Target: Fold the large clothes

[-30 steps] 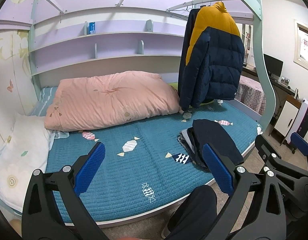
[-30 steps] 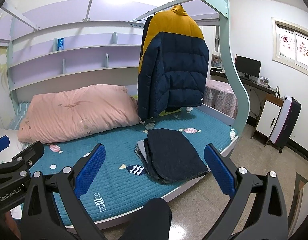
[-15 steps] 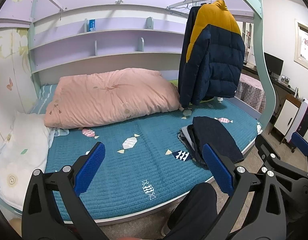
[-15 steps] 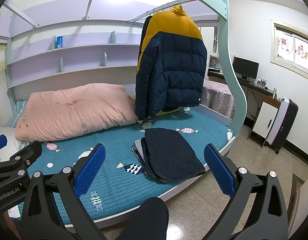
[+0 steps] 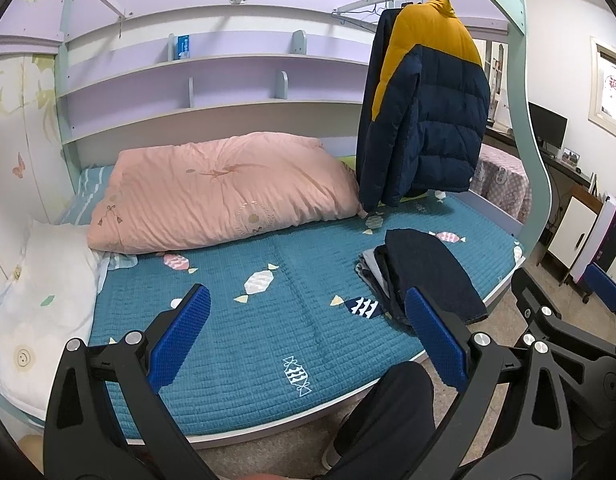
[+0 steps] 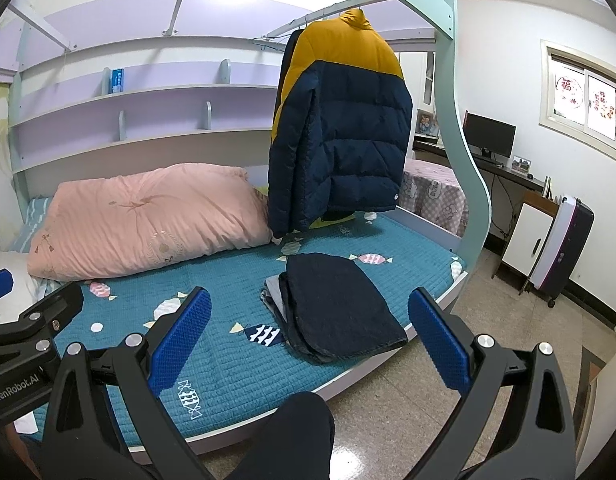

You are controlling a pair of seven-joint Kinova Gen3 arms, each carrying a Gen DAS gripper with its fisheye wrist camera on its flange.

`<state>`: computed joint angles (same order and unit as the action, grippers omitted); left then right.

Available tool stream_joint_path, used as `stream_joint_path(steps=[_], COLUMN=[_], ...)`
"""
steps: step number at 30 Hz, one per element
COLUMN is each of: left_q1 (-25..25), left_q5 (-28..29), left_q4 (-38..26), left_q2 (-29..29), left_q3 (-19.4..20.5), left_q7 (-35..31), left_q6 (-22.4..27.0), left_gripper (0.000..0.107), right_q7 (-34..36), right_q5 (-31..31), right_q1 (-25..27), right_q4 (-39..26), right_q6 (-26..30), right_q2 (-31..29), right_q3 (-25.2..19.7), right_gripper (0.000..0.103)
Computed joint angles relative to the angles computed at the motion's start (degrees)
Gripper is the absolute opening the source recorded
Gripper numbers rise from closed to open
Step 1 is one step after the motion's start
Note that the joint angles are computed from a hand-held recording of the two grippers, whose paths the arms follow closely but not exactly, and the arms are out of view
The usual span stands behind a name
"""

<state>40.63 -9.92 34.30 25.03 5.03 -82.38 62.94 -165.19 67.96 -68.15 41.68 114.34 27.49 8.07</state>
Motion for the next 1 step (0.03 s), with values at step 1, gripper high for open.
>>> stream_joint_path(steps=[1], left_q1=[0.0], left_q5=[0.0], left_q4=[-0.2], left_q2=[0.1], left_q3=[0.0], left_q7=[0.0], left_q6=[0.1], left_gripper=[0.098], right_q7=[0.0], right_q5=[0.0], right_q1=[0.0], right_q4=[-0.2], right_q6=[0.1], right_q2=[0.1], right_q3=[0.0], right_gripper=[0.095])
